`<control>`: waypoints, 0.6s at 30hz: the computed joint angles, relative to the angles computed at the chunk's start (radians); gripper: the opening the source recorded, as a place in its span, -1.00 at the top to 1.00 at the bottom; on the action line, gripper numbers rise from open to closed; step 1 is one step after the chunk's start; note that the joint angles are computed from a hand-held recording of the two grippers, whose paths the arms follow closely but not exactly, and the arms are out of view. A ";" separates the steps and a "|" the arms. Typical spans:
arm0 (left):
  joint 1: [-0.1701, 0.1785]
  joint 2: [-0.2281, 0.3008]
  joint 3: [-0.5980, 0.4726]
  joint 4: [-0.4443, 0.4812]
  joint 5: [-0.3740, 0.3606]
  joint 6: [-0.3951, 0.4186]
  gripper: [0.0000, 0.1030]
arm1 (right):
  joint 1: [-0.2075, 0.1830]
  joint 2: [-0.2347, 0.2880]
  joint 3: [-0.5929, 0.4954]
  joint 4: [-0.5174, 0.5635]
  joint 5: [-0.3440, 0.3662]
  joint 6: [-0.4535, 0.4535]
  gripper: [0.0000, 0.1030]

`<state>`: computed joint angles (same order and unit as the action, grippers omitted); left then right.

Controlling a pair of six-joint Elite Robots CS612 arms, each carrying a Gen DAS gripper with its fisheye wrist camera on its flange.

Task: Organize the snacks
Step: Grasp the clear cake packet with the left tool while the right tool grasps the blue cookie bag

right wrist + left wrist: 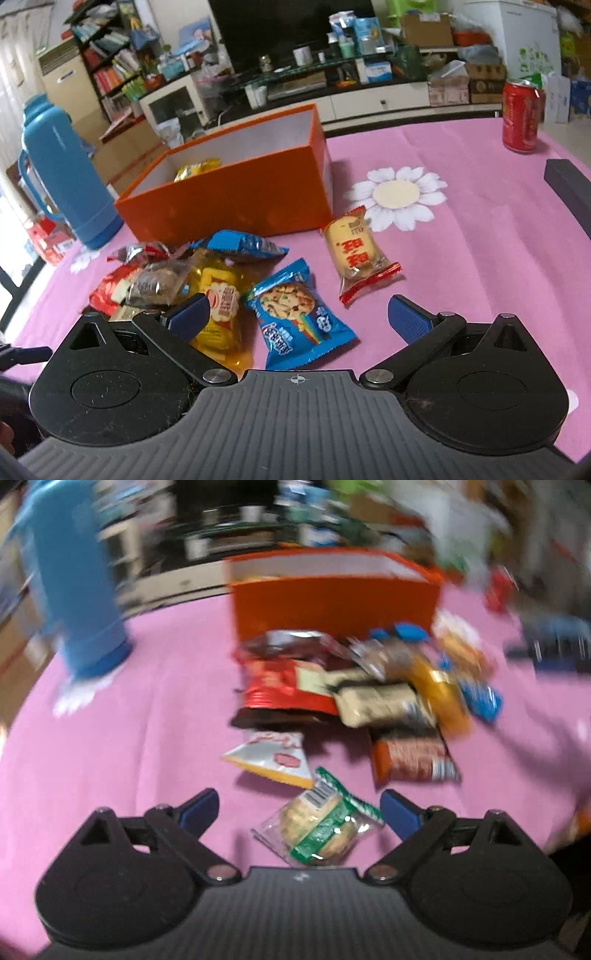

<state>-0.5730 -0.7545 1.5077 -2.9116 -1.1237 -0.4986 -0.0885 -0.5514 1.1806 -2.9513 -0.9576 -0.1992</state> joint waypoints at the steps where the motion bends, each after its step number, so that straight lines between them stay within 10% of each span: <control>1: 0.005 0.004 -0.010 0.013 -0.027 0.053 -0.80 | 0.002 0.002 -0.010 0.004 0.004 0.005 -0.82; 9: 0.040 0.034 -0.075 0.070 -0.161 0.234 -0.80 | 0.032 0.006 -0.019 0.054 -0.084 -0.222 -0.79; 18: 0.029 0.045 -0.067 0.051 -0.147 0.256 -0.76 | 0.071 0.065 -0.124 0.157 -0.171 -0.281 0.12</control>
<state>-0.5439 -0.7096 1.4407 -2.8610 -1.2706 -0.2430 -0.0176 -0.4866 1.0566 -2.7939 -1.1290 -0.4806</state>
